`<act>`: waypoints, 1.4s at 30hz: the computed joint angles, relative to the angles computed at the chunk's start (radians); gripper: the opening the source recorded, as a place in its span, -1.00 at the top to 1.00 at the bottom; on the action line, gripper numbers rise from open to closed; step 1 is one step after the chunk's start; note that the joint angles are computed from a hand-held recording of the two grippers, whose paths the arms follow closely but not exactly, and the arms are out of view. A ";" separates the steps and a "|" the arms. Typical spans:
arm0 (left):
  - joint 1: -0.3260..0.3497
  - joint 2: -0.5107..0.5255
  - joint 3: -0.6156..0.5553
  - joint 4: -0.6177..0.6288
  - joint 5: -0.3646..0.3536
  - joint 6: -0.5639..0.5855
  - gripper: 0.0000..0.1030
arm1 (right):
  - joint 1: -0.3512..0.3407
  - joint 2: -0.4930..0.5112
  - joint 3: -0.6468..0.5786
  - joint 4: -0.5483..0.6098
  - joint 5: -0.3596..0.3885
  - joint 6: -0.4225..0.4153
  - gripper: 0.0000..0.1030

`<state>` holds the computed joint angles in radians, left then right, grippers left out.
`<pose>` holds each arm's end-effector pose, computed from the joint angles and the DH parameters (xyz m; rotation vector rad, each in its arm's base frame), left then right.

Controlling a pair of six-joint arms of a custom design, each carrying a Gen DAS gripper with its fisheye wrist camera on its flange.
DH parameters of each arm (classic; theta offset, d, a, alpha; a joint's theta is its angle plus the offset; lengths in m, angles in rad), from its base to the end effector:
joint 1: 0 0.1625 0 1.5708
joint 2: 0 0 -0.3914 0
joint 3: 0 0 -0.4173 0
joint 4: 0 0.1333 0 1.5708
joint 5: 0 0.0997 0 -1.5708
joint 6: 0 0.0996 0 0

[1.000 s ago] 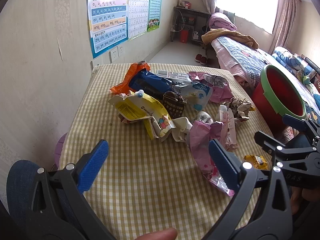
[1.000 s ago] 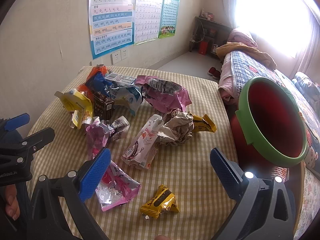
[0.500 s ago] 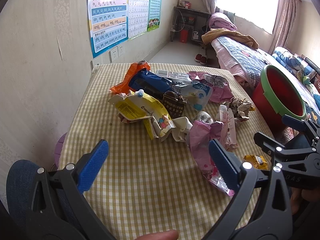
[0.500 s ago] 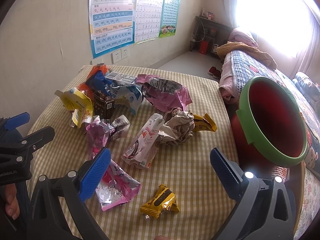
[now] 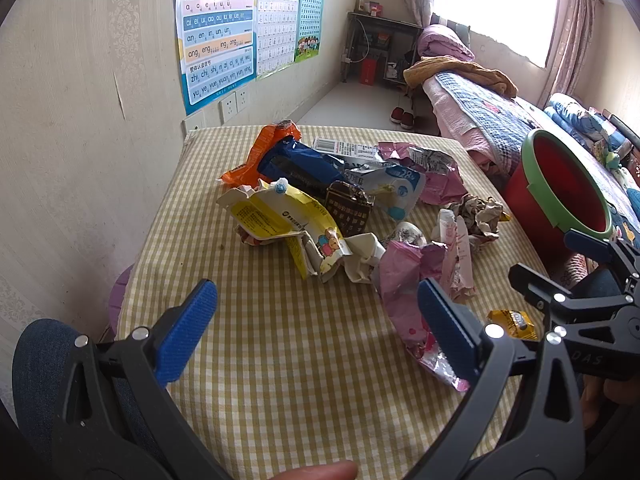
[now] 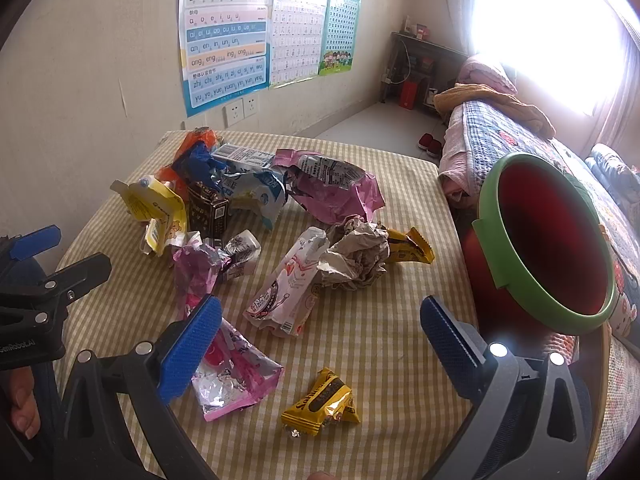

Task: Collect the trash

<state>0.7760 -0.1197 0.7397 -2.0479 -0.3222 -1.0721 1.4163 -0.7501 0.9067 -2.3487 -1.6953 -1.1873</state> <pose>-0.4274 -0.7386 -0.0786 -0.1790 2.0485 -1.1015 -0.0093 -0.8458 0.3419 1.2414 -2.2921 0.5544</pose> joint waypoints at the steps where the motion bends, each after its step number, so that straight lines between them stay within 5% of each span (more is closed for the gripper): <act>1: 0.000 0.000 -0.001 0.001 0.000 -0.001 -0.90 | 0.000 0.001 -0.002 0.002 0.000 0.003 -0.87; 14: 0.007 -0.006 0.004 -0.008 -0.029 -0.007 -0.90 | 0.001 0.024 -0.046 0.043 -0.019 0.021 -0.87; 22: 0.016 0.010 -0.013 -0.115 -0.104 0.103 -0.90 | -0.001 0.061 -0.134 0.112 -0.036 0.084 -0.87; 42: 0.077 0.130 -0.246 -0.088 -0.358 0.195 -0.77 | 0.000 0.194 -0.372 0.381 -0.323 0.180 -0.86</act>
<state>0.8533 0.0102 0.4933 -2.1363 -0.6803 -0.8775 1.4160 -0.5565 0.5349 -1.9677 -2.0186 -1.0077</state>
